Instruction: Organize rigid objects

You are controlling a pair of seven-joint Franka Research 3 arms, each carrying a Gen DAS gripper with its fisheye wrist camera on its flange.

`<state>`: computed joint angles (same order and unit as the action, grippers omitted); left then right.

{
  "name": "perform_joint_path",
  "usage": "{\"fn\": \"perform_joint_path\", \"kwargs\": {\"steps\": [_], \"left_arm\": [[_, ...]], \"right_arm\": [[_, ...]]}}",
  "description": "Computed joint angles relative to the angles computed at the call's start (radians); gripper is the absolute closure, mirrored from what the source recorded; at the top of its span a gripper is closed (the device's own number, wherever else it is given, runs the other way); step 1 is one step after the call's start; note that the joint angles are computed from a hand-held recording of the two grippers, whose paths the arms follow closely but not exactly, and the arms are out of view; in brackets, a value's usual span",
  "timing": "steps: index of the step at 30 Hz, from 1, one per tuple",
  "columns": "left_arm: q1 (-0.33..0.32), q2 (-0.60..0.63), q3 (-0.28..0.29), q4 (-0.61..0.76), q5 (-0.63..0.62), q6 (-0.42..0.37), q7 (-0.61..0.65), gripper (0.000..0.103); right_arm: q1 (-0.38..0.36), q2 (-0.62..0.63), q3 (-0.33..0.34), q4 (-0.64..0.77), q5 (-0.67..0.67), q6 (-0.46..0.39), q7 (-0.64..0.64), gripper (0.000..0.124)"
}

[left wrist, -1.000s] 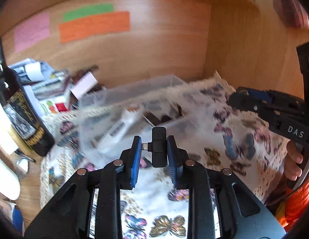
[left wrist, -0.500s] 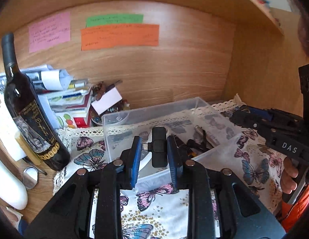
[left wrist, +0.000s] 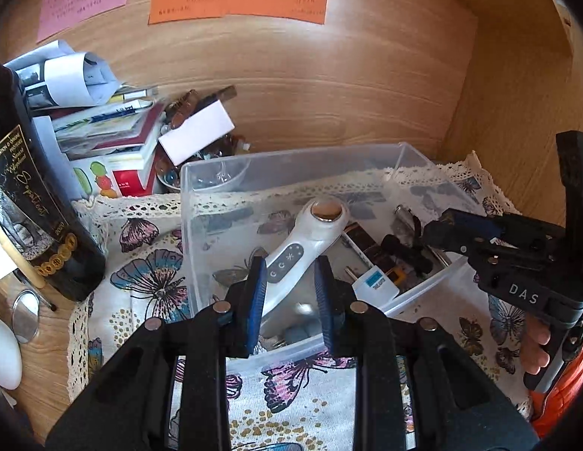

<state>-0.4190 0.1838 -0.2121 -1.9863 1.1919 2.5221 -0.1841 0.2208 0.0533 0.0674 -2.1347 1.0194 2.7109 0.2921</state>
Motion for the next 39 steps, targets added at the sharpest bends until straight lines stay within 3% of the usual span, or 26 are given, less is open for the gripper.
{"fn": "perform_joint_path", "kwargs": {"steps": [5, 11, 14, 16, 22, 30, 39], "left_arm": [[-0.009, -0.027, -0.009, -0.012, -0.006, -0.036, -0.007, 0.069], [-0.034, -0.093, -0.047, -0.036, 0.057, -0.147, -0.062, 0.054], [-0.051, -0.126, -0.076, -0.048, 0.096, -0.218, -0.093, 0.043], [-0.065, -0.145, -0.098, -0.053, 0.121, -0.272, -0.113, 0.031], [-0.119, -0.160, -0.156, -0.036, 0.188, -0.456, -0.161, 0.004], [-0.172, -0.171, -0.188, -0.036, 0.217, -0.571, -0.230, 0.000], [-0.200, -0.171, -0.200, -0.036, 0.217, -0.623, -0.246, 0.000]], "right_arm": [[0.001, -0.013, 0.001, -0.005, 0.028, 0.005, -0.024, 0.090], [0.002, -0.100, -0.023, -0.043, 0.172, -0.023, -0.151, 0.082], [0.008, -0.163, -0.050, -0.076, 0.261, -0.050, -0.231, 0.077], [0.012, -0.207, -0.068, -0.102, 0.312, -0.067, -0.278, 0.071], [0.027, -0.342, -0.111, -0.193, 0.466, -0.079, -0.429, 0.045], [0.021, -0.462, -0.140, -0.283, 0.578, -0.098, -0.512, 0.021], [0.008, -0.505, -0.143, -0.321, 0.573, -0.111, -0.510, 0.021]]}}
